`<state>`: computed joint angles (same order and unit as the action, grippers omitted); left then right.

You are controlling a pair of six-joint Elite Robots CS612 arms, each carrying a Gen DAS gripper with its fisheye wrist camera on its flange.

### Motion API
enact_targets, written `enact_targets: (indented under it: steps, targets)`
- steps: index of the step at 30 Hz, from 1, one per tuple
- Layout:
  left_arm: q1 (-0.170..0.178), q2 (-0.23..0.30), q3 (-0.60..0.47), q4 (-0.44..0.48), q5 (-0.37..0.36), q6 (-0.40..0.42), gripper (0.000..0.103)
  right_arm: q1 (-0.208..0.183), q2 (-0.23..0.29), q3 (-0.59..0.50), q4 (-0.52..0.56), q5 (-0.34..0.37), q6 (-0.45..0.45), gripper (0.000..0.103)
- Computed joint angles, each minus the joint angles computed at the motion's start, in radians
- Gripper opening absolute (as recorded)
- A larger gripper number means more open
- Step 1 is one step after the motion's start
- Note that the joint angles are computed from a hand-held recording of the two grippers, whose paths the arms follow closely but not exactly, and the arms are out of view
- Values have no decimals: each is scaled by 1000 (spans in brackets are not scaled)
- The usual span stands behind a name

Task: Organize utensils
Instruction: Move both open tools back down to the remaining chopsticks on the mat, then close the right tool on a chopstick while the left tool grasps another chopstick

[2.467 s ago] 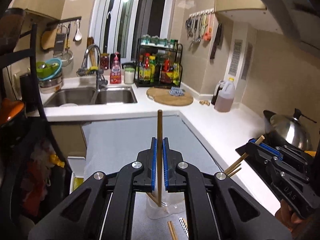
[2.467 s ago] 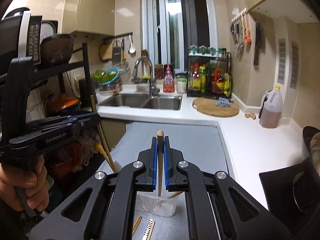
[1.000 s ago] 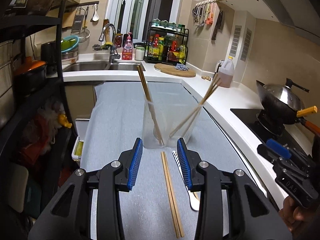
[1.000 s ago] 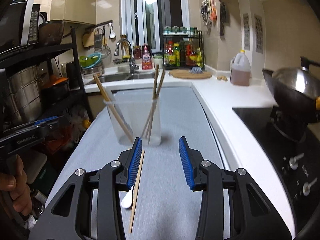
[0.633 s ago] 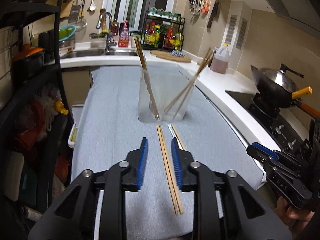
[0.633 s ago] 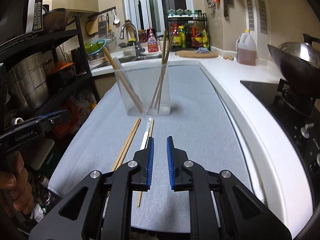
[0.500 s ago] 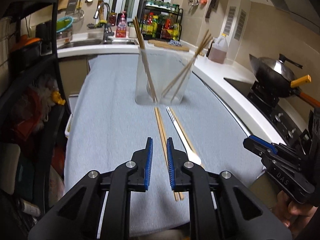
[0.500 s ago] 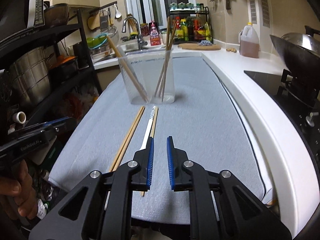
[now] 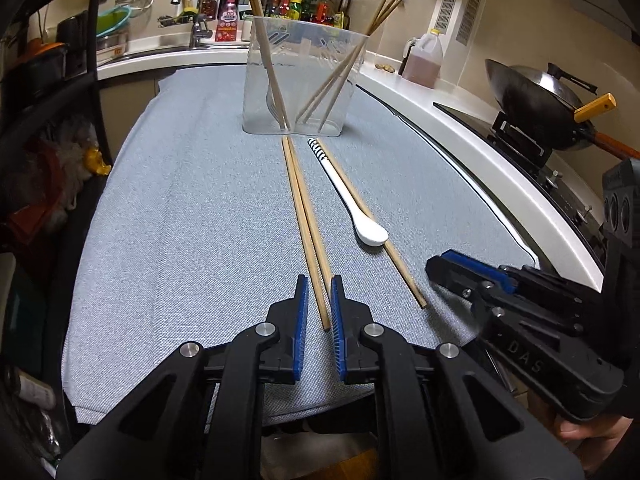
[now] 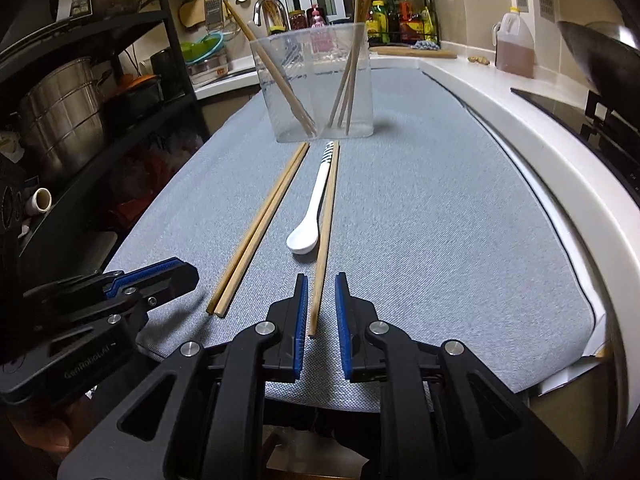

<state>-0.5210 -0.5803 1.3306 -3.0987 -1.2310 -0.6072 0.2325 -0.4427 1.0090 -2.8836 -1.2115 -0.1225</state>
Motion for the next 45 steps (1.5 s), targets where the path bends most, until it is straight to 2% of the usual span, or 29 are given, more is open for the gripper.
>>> enact_targets:
  steps: [6,12,16,28,34,39,45]
  targets:
    - [6,19,-31,37,-15,-17,11,8,21,-34,56,-12,-23,16]
    - [4,28,-52,89,0,-26,11,10,29,-44,51,-20,-20,13]
    - [1,28,-54,94,10,-18,11,11,32,-45,45,-35,-15,5]
    - [0,17,-38,103,16,-23,5,8,18,-27,45,-75,-2,5]
    - [-5,-10,21,81,42,-34,5,-4,-1,9,27,-102,17,5]
    - [-14,-25,60,53,66,-33,6,-14,-6,29,12,-80,29,6]
    - [-13,-9,30,62,88,-25,6,-13,3,14,12,-74,30,7]
